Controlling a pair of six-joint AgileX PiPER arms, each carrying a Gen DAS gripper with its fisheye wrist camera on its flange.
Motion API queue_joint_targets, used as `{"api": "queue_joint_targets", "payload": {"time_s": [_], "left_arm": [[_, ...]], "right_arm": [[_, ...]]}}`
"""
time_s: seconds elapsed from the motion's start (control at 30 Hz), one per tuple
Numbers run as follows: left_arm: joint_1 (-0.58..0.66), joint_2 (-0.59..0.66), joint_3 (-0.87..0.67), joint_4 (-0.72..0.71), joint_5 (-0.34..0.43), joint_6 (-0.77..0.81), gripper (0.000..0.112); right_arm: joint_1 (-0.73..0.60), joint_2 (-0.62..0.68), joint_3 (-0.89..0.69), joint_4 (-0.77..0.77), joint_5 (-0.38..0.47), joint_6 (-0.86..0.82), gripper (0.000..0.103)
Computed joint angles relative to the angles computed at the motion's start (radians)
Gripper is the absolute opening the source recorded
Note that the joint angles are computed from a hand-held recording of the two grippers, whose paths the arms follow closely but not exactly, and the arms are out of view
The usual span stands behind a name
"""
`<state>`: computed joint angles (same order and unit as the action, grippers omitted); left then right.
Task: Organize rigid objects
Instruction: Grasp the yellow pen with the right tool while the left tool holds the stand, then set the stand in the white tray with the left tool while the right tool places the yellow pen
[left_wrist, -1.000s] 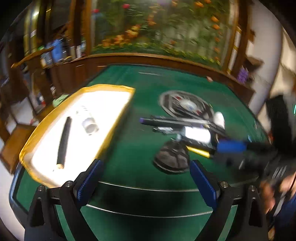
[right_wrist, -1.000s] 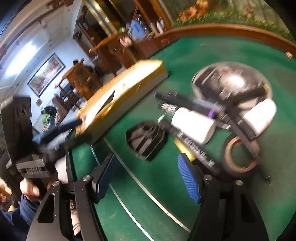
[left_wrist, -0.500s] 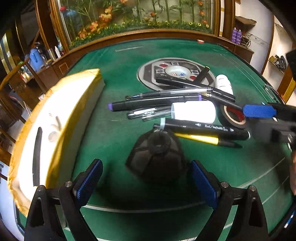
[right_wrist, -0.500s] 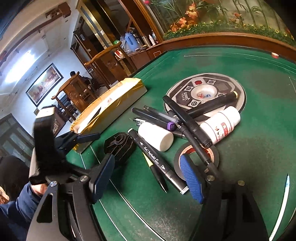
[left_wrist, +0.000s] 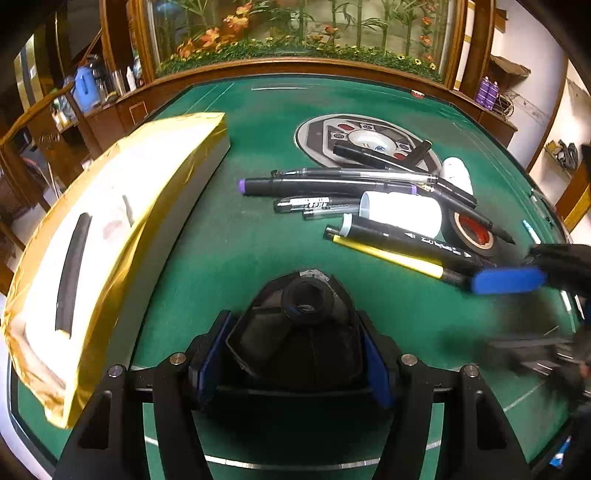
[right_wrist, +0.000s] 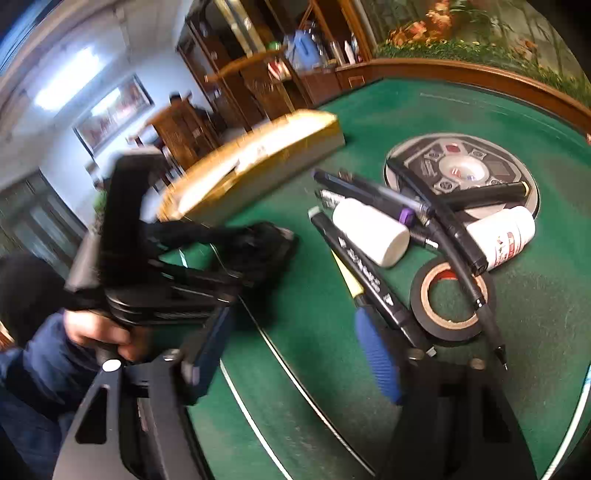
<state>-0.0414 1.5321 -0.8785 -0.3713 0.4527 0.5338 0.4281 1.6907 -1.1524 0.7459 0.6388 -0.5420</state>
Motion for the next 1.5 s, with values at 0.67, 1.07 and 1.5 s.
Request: {"api": "queue_joint_targets", "payload": {"time_s": [0.67,1.07,1.5], "left_arm": [[-0.007,0.011,0.002,0.007,-0.014,0.001,0.068],[-0.022,-0.036,0.043,0.05,-0.07,-0.056,0.068],[-0.022,-0.137,0.055,0.098,-0.041,-0.128,0.068]], "right_arm": [[0.08,0.178,-0.258,-0.407,0.047,0.364,0.032],[0.155,0.161,-0.225,-0.599,-0.025,0.532,0.008],[0.119,0.085,-0.163,-0.395,-0.096,0.416,0.008]]}}
